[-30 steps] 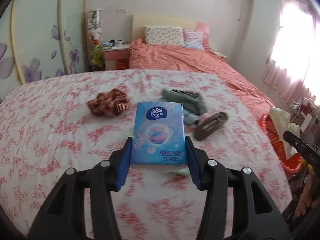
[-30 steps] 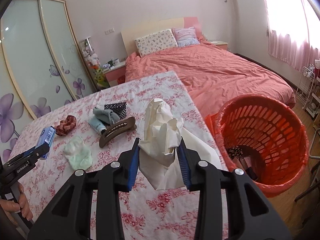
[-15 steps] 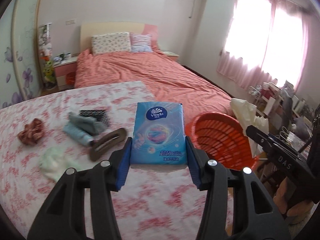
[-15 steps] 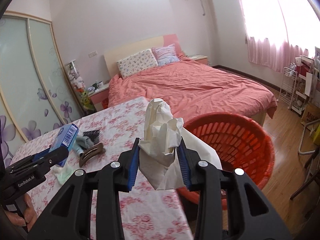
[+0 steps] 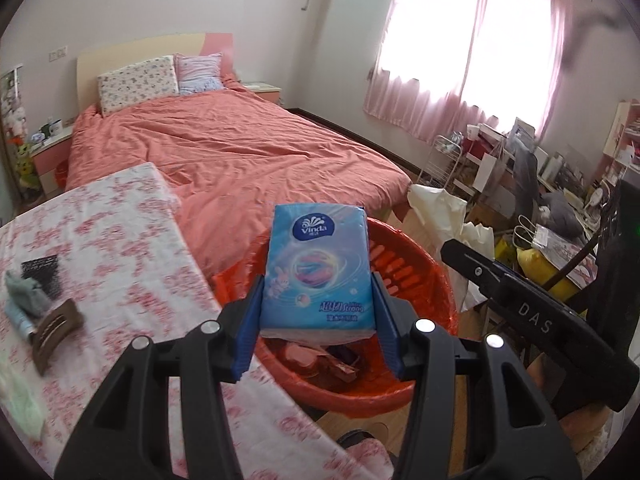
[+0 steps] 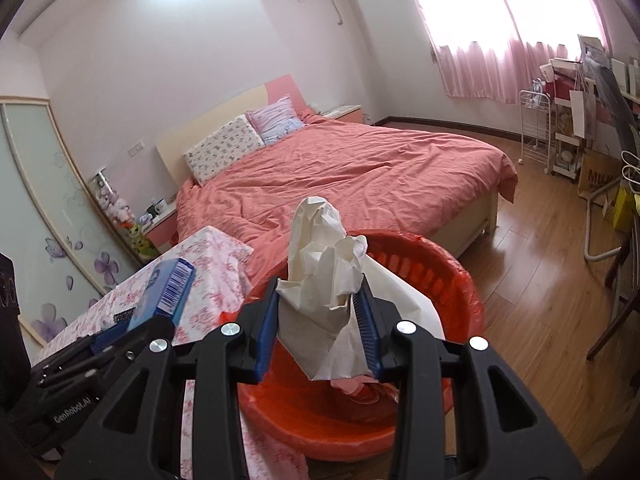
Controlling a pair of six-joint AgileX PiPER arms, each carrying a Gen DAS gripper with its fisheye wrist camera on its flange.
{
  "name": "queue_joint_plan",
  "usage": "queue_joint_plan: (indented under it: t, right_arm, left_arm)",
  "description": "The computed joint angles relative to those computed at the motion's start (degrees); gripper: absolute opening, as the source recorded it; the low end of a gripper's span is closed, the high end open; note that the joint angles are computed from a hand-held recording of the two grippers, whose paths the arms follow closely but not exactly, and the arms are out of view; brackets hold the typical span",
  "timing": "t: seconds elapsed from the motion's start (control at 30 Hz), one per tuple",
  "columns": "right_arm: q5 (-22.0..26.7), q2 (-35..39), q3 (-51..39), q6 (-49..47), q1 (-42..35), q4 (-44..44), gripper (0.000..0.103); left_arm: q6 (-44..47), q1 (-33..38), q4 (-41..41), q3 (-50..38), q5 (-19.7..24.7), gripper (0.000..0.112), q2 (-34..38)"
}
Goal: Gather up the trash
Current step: 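Carry the tissue pack and white tissue to the orange basket and open both tools, then move both tools back over the bed toward the remaining items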
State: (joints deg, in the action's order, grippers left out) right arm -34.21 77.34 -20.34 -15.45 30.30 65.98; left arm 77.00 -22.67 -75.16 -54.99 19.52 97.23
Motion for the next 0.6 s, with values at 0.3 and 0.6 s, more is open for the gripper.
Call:
queue_joint_plan:
  t: [0.3, 0.6]
  right_arm:
    - [4.0, 6.1, -0.8, 13.6, -8.2, -16.6, 0.055]
    - [4.3, 6.3, -1.5, 5.4, -4.1, -7.7, 0.06]
  left_arm:
    - [-7.8, -3.3, 6.5, -6.0, -5.3, 0.063, 8.6]
    - [5.2, 3.4, -2.6, 1.0, -7.8, 0.067, 5.2]
